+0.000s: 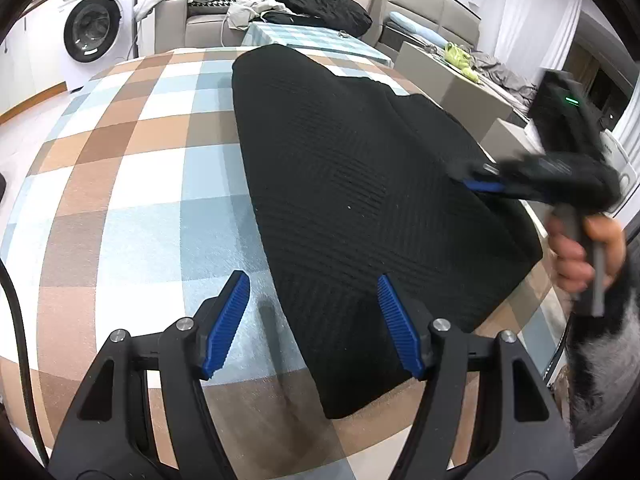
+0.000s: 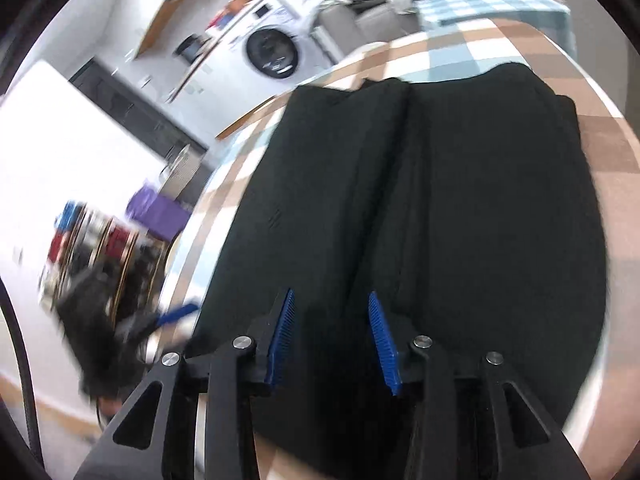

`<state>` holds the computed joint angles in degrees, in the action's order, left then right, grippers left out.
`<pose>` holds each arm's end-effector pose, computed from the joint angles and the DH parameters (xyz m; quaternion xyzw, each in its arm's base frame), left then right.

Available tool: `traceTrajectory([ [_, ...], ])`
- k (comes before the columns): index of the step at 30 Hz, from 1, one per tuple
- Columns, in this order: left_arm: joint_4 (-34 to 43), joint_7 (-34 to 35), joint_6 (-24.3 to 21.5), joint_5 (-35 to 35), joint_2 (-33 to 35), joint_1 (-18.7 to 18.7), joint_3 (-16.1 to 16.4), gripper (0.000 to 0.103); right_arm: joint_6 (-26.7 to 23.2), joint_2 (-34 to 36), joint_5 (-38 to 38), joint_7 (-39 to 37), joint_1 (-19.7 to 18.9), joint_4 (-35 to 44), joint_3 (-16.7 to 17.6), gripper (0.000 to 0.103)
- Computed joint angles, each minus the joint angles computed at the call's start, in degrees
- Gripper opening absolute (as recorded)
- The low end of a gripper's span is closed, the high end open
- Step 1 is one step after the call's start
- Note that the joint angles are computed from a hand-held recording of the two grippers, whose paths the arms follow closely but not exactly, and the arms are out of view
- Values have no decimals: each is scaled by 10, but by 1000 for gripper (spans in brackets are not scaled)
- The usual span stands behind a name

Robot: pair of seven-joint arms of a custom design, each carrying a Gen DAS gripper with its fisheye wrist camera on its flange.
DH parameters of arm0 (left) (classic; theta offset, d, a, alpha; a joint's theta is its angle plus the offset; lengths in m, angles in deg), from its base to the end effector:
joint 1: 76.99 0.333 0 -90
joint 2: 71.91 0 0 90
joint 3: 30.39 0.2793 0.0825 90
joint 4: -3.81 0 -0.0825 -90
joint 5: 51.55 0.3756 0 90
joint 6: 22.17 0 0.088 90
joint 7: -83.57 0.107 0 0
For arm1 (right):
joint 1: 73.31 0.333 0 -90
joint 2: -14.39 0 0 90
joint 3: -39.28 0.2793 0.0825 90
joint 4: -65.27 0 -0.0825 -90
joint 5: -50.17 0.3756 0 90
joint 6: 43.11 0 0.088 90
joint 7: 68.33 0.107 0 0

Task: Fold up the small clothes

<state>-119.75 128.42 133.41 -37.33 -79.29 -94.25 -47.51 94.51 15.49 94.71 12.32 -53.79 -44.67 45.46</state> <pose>0.4510 -0.3252 0.4975 -0.6590 0.6678 -0.3191 0.1336 0.5344 0.2623 0.4985 -0.7000 0.6052 0.1239 0.3583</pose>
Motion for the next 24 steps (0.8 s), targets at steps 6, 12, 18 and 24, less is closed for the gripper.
traceTrajectory([
  [6, 8, -26, -3, 18, 7, 7, 1, 64, 35, 114, -98, 67, 7, 129, 10, 13],
  [12, 11, -29, 4, 22, 13, 8, 4, 64, 65, 136, -234, 81, 21, 183, 13, 8],
  [18, 12, -34, -2, 28, 13, 6, 4, 64, 11, 141, -204, 123, -19, 173, 23, 16],
  [24, 14, -29, 8, 16, 21, 4, 5, 64, 3, 46, -94, 48, -25, 58, 30, 35],
])
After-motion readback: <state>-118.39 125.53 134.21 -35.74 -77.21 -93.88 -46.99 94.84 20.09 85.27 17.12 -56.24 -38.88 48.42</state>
